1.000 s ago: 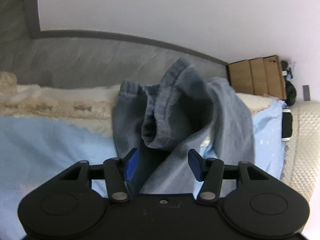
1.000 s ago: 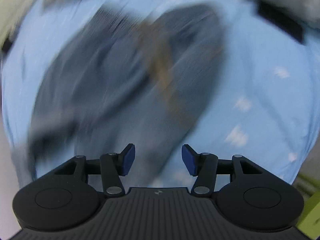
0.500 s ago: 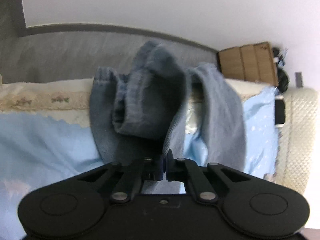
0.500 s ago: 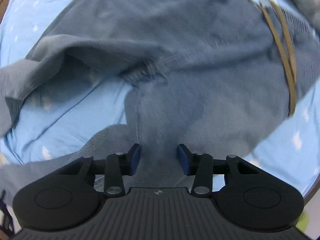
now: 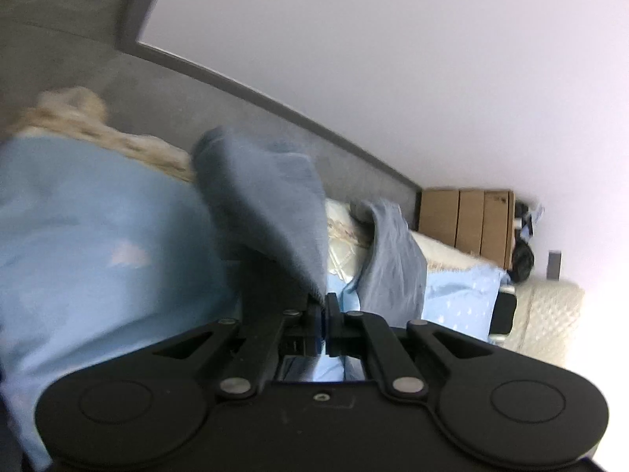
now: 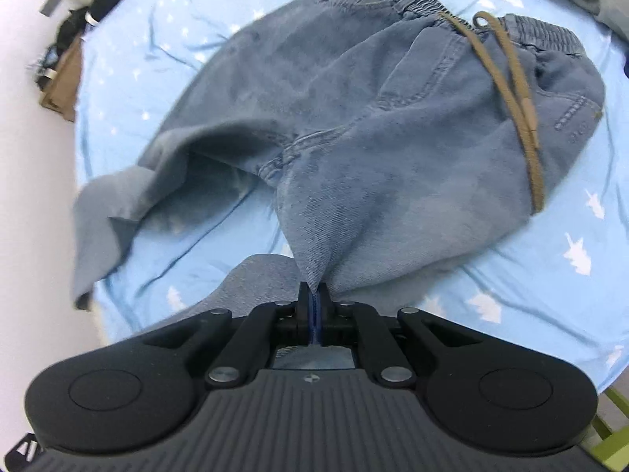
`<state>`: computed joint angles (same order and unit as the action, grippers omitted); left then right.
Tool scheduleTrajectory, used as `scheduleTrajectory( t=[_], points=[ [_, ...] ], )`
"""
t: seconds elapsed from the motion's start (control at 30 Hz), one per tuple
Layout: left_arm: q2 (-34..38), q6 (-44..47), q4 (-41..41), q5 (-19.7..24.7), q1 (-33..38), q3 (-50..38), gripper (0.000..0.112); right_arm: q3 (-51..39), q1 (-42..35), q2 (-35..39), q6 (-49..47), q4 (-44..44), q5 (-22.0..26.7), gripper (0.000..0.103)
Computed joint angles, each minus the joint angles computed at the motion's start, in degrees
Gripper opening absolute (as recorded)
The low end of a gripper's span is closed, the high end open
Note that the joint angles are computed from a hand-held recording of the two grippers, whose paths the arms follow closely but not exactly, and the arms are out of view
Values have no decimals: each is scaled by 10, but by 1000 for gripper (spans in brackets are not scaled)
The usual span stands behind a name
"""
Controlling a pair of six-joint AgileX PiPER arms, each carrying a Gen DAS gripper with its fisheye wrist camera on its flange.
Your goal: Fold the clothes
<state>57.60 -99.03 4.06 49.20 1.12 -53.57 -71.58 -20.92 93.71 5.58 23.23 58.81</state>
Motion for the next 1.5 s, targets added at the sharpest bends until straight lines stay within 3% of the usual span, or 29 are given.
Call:
scheduleTrajectory(
  t=[0.13, 0.2, 0.4, 0.53, 0.73, 0.87, 1.03, 1.1, 1.17, 1.27, 1.5],
  points=[
    [-31, -32, 23, 110, -26, -51, 1, -19, -60, -26, -33, 52, 54, 0],
    [-25, 4, 1, 116, -9, -57, 1, -39, -76, -17, -8, 71, 69, 0],
    [83, 83, -30, 20, 34, -48, 1, -75, -11, 40, 115, 56, 4, 1],
    [220, 204, -109, -53, 81, -92, 1, -134, 36, 110, 184, 10, -30, 1],
    [388, 306, -147, -95, 75, -190, 2, -256, 70, 211, 243, -60, -22, 1],
    [441, 382, -191, -118, 75, -207, 5, -310, 72, 253, 241, -84, 0, 1],
    [426, 486, -271, -127, 98, -177, 26, -323, 65, 269, 201, -69, 14, 11],
    [390, 495, -281, -121, 108, -149, 38, -321, 61, 270, 182, -55, 19, 17],
    [342, 513, -300, -124, 118, -109, 43, -312, 54, 266, 159, -37, 23, 24],
    [269, 526, -303, -109, 134, -56, 49, -305, 48, 260, 141, -29, 40, 26],
    [140, 459, -257, -59, 159, 43, 52, -279, 46, 235, 88, -28, 62, 29]
  ],
)
